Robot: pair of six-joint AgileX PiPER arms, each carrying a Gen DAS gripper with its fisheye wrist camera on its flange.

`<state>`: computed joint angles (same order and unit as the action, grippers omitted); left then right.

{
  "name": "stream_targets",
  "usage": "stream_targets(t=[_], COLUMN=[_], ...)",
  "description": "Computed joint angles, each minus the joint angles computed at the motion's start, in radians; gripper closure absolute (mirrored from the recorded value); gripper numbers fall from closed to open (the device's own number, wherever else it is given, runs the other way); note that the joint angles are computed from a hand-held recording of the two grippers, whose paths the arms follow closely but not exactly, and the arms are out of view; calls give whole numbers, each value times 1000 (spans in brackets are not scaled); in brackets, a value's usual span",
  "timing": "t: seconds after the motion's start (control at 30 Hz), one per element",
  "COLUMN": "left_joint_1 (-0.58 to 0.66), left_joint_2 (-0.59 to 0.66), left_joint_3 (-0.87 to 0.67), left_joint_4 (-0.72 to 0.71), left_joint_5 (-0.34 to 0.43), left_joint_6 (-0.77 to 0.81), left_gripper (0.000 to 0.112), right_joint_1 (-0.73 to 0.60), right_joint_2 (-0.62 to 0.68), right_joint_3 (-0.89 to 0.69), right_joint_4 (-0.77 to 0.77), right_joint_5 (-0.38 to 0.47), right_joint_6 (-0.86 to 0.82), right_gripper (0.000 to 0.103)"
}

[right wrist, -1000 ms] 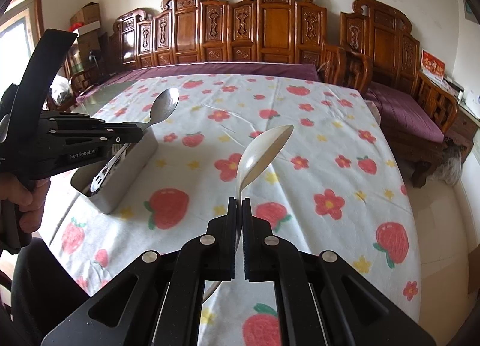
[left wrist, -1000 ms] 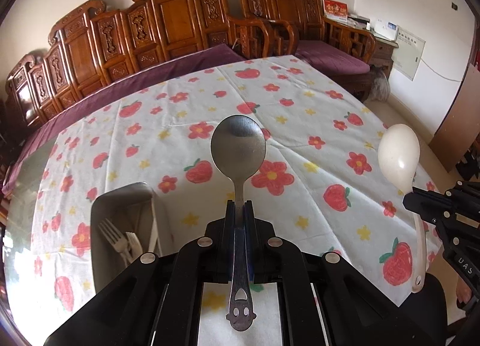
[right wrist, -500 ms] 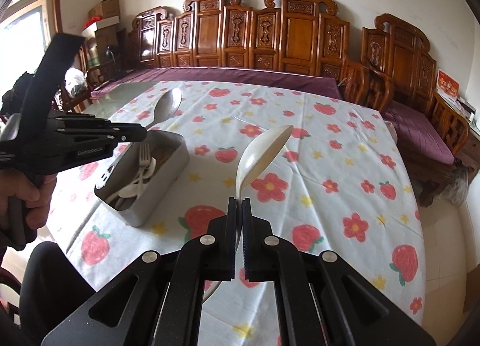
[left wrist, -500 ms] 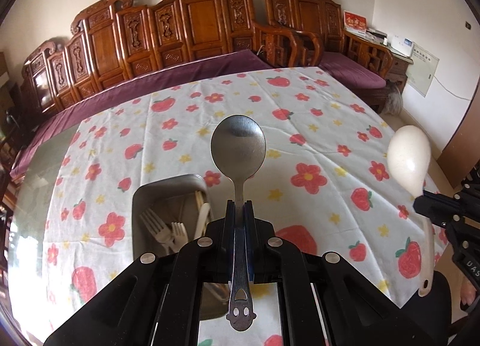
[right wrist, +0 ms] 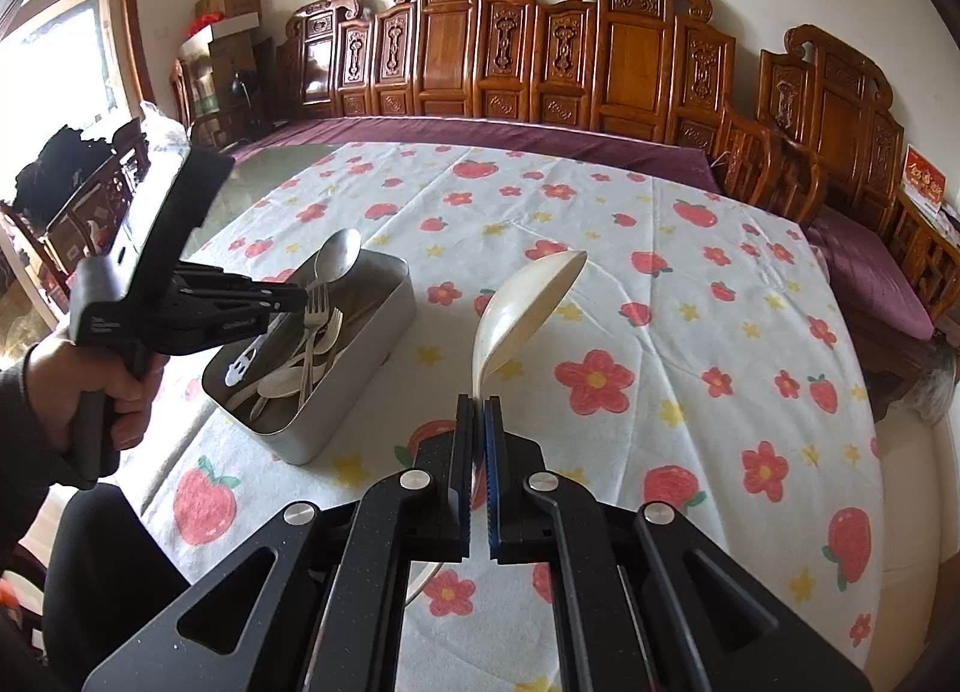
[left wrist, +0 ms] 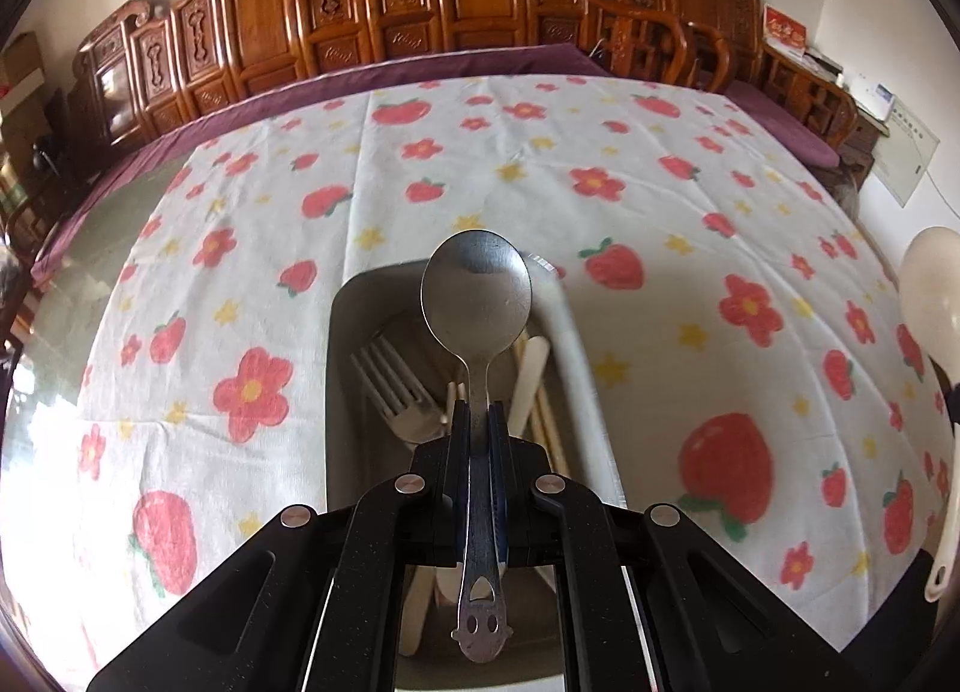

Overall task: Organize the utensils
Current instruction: 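Carry the metal spoon into the tray and open the left tool while the right tool holds the ladle-spoon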

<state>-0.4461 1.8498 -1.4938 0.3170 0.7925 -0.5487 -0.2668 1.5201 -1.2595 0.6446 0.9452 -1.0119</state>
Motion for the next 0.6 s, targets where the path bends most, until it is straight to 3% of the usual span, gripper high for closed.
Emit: stream_targets(t=[0.27, 0.6], left_joint_1=[44, 53], left_joint_2=[66, 88], left_joint_3=[13, -5], left_joint_4=[-27, -76], left_joint_5=[-34, -17], left_joint_6=[19, 73], left_gripper=[107, 106], right_joint_1=[41, 89], right_joint_2=[28, 58], right_joint_3=[-4, -15], right_joint_4=[-24, -45], right_joint_5=[-29, -51], right_joint_6=[25, 60], right_gripper=[98, 98])
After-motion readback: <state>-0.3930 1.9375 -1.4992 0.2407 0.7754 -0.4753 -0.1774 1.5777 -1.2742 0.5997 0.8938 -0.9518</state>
